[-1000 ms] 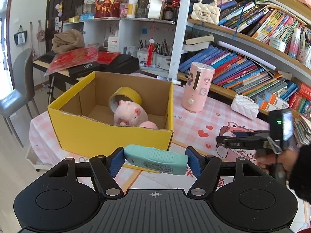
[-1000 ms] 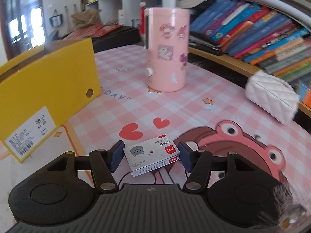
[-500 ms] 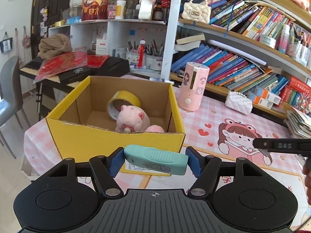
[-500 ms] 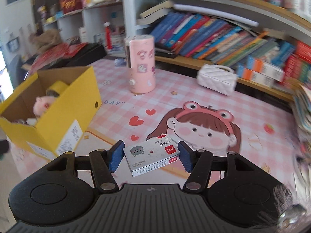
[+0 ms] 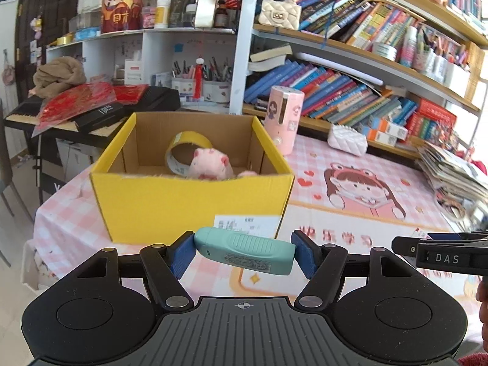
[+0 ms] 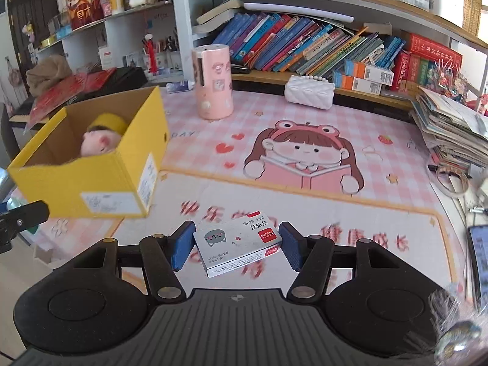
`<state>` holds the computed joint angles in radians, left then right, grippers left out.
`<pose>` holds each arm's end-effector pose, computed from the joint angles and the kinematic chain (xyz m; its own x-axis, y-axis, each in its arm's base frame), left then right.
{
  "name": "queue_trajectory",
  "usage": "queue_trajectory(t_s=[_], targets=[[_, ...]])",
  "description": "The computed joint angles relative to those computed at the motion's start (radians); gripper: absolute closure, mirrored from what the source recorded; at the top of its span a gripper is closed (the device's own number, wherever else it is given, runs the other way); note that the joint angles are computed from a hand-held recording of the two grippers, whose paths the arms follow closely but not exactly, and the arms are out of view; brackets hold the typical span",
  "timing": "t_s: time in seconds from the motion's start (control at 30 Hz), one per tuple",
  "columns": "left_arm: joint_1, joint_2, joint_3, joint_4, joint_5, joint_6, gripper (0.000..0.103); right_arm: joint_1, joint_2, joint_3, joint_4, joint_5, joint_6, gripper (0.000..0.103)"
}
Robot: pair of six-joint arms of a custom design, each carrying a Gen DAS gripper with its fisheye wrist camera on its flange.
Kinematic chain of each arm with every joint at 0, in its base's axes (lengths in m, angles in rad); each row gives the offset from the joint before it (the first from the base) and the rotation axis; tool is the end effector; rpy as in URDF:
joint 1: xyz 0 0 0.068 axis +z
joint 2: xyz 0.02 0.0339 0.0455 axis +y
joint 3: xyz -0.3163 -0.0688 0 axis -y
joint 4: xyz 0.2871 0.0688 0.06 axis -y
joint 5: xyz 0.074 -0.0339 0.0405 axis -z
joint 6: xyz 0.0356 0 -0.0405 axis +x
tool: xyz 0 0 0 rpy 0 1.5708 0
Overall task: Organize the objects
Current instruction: 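Carry the mint-green object and white card box over the yellow box with both grippers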
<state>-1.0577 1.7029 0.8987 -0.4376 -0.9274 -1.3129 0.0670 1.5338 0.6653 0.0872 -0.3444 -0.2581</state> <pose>0.1892 -0.2777 0.1716 -0.5012 -0.2922 -0.8145 -0.3482 0.9298 -0.1193 0.3144 0.0331 0.1735 -0.6022 -0.2812 -0.7472 -0.4715 0.8805 0.0487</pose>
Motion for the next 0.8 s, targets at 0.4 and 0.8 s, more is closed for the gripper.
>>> queue_trajectory(t_s=[0.4, 0.8], targets=[[-0.136, -0.089, -0.109, -0.140, -0.009, -0.181, 0.034, 0.131, -0.178, -0.194, -0.028, 0.095, 0.088, 0.045], [-0.206, -0.148, -0.149, -0.294, -0.051, -0.345, 0.034, 0.264, -0.261, -0.228, -0.055, 0.143, 0.132, 0.045]])
